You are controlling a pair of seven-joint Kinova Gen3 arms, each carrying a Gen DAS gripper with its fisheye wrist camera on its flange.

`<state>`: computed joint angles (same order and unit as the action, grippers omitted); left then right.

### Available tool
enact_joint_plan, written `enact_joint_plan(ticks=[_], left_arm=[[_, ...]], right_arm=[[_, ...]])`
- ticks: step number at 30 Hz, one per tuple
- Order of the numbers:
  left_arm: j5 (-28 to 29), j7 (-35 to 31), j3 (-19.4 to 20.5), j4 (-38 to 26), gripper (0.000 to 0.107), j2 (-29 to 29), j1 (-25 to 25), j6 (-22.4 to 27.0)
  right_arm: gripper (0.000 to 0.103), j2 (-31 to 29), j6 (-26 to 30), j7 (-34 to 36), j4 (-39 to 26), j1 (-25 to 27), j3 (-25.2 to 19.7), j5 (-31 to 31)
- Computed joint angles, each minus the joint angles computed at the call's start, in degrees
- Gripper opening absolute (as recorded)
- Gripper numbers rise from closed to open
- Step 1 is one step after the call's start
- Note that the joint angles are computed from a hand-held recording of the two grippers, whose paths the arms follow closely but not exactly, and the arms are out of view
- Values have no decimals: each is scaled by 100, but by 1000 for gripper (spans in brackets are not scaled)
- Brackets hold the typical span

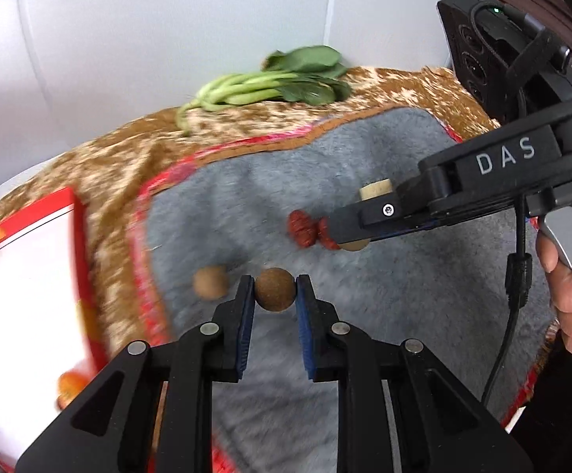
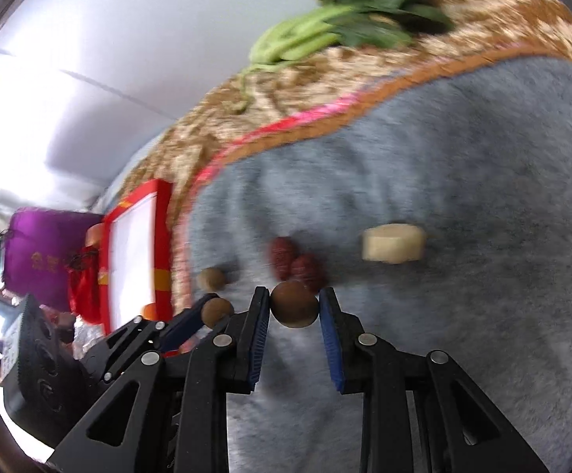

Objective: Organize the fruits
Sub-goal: 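Carry both brown fruits to the white tray and open both grippers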

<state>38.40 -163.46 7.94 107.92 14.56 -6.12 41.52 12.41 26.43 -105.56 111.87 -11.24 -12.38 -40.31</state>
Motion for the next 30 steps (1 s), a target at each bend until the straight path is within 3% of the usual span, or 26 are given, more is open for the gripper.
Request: enact_joint_plan(ticks=[4,7,11,17,23,26,30], left_arm=[[-1,43,-271,-67,19,-104,-372,259],[-87,74,-473,-43,19,-174,-573,-66],[-375,585,-716,-408,19,-27,-893,-19],[-821,1197,-735,-671,19,197,-1098,-206],[-1434,1824,-681,-685,19,290,-958,-502],[-1711,2119,-654,-704,19,353,-874,-569],[-2033,2391,-605,-550,19,336,-768,-897]], right_arm=[[26,243,-124,308,-286,-111,-266,-209],[26,513,-403,621,-581,-245,-588,-335],[26,908,-670,707,-1087,-565,-805,-119],[26,1327,-852,449,-1631,-949,-957,550],[26,1626,-1043,427,-1812,-701,-1369,682],[26,1749,-997,269,-2032,-848,-1243,887],[26,1864,-746,-266,-2345,-1406,-628,1379]])
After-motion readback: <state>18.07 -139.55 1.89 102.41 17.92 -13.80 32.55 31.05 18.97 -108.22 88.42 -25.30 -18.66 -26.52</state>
